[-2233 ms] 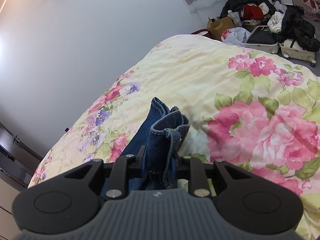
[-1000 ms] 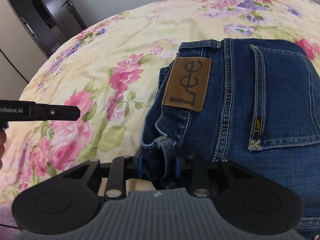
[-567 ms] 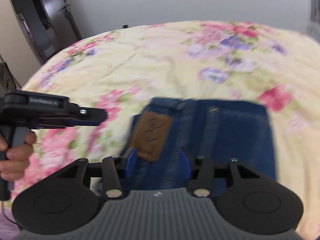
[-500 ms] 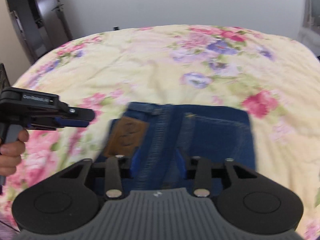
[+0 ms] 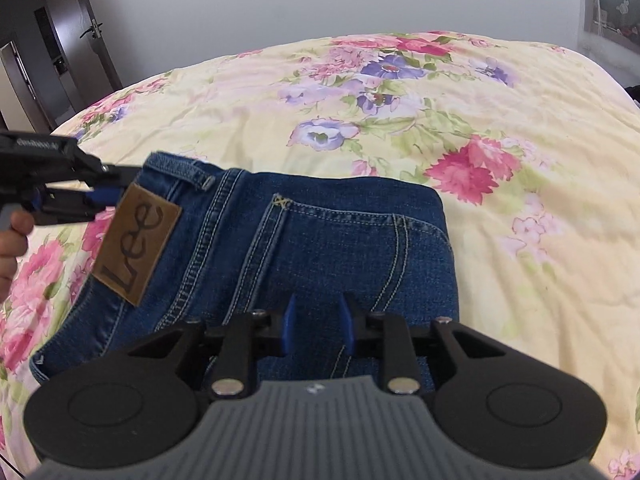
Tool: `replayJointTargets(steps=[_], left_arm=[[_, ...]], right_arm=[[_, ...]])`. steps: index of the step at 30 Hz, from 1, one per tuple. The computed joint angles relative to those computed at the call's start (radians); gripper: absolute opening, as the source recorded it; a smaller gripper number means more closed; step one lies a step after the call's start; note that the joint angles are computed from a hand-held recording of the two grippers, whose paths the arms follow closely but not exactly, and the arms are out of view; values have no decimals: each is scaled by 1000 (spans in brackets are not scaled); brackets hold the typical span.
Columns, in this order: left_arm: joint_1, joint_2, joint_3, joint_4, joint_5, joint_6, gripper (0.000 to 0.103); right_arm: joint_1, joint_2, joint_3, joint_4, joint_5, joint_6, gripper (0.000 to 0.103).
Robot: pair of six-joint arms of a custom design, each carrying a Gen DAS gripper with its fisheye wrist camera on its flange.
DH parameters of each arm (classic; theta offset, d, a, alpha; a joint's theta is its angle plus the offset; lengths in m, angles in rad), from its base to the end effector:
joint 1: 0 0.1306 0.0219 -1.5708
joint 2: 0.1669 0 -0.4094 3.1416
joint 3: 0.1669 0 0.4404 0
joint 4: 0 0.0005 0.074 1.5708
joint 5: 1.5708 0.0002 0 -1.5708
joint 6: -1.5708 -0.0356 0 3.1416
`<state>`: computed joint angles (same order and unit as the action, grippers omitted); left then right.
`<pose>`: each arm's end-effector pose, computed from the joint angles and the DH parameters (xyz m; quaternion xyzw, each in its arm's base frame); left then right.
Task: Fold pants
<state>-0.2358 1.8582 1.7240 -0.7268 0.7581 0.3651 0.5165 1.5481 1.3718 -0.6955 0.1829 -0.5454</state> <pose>0.6776 -0.1885 0.3637 0.0720 0.8776 -0.4270 0.2057 0.5115 0.2825 0.3749 0.0448 0.9351 0.0987 0.3375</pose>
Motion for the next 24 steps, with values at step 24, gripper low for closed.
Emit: replayJointTargets(steps=[24], left_arm=[[-49, 21, 16, -34, -91, -47, 37]], right_arm=[[-5, 11, -11, 32, -52, -14, 24]])
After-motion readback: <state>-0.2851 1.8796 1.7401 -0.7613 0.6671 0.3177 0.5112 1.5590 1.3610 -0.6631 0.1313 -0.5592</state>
